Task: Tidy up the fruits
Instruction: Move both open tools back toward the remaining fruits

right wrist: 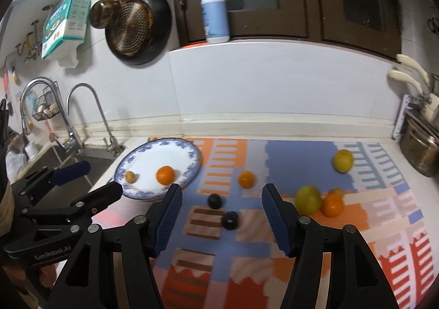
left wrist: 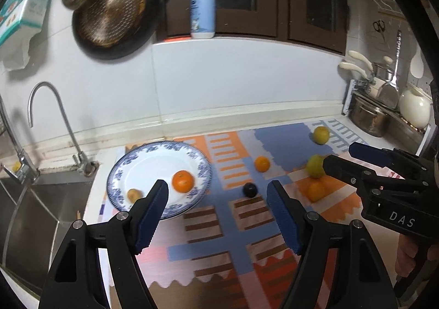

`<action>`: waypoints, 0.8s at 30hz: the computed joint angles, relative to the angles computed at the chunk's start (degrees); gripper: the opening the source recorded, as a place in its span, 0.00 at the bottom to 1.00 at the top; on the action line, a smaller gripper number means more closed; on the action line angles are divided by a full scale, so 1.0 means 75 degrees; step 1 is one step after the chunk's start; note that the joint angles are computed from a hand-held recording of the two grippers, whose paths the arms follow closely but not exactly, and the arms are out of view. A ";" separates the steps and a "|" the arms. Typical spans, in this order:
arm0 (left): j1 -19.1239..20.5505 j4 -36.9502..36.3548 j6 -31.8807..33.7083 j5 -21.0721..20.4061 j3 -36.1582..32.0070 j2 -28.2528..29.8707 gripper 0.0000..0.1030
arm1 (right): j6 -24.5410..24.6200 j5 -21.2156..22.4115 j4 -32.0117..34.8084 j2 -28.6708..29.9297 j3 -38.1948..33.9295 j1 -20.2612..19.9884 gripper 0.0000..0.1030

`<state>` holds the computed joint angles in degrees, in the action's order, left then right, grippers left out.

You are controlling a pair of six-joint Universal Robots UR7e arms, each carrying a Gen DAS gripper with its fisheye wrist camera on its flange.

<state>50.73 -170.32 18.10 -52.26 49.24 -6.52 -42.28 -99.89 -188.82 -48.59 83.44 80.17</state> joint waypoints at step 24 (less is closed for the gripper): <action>0.0167 0.1926 0.0486 -0.0803 -0.2626 0.1616 0.71 | 0.0143 -0.0404 0.0304 0.0075 -0.0352 -0.0532 0.60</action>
